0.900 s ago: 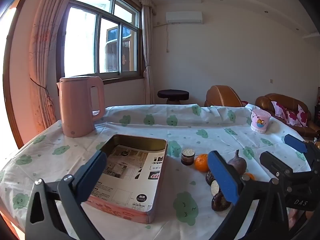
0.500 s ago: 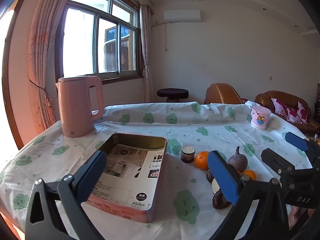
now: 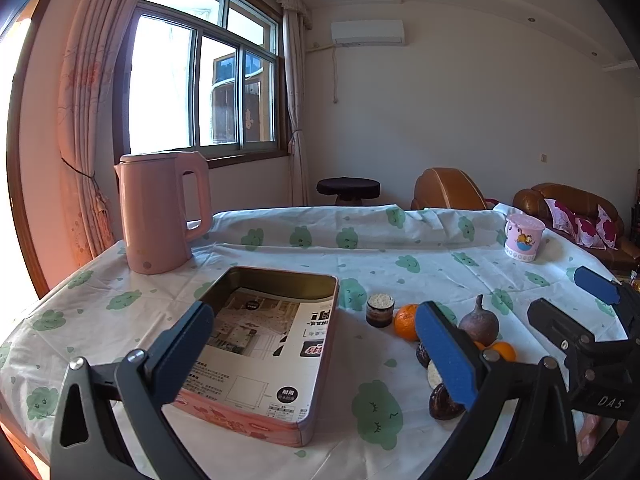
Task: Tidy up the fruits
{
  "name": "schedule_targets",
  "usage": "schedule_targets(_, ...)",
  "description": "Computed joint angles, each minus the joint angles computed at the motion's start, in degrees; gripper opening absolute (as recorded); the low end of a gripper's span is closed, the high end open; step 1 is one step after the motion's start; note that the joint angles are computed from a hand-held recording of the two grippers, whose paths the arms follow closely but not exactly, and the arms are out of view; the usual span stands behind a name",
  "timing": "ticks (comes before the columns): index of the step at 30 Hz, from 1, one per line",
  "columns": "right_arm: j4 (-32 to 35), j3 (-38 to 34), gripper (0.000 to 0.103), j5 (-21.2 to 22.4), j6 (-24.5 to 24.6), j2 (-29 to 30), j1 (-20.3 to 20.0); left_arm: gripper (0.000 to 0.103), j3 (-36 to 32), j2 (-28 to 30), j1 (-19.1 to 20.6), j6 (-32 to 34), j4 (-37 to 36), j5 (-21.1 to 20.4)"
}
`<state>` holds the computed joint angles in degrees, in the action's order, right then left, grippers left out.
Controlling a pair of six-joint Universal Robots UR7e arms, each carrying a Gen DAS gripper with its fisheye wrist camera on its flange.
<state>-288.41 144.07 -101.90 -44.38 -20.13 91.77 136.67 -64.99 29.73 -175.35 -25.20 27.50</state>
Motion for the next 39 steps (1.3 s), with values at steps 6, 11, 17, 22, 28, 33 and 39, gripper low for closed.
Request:
schedule_targets(6, 0.09, -0.05, 0.102, -0.09, 0.0, 0.01, 0.11, 0.103, -0.08, -0.18, 0.15, 0.2, 0.07, 0.09)
schedule_targets(11, 0.15, -0.09, 0.102, -0.05, 0.03, 0.02, 0.17, 0.103, -0.07, -0.66, 0.49, 0.96, -0.16, 0.22)
schedule_targets(17, 0.17, -0.22, 0.102, -0.23, 0.12, 0.17, 0.36, 0.103, 0.12, -0.9, 0.5, 1.41, -0.56, 0.0)
schedule_targets(22, 0.12, -0.36, 0.102, -0.35, 0.12, 0.69, 0.42, 0.103, 0.39, -0.96, 0.58, 1.16, -0.7, -0.12)
schedule_targets(28, 0.24, -0.5, 0.102, -0.14, -0.04, 1.03, 0.14, 0.103, 0.47, -0.96, 0.54, 1.3, -0.88, -0.18)
schedule_targets(33, 0.46, -0.56, 0.102, 0.14, -0.06, 1.01, -0.19, 0.103, 0.47, -0.93, 0.53, 1.31, -0.9, -0.16)
schedule_targets(39, 0.32, -0.55, 0.102, 0.23, -0.06, 1.12, -0.27, 0.103, 0.64, -1.01, 0.58, 1.36, -1.0, -0.19)
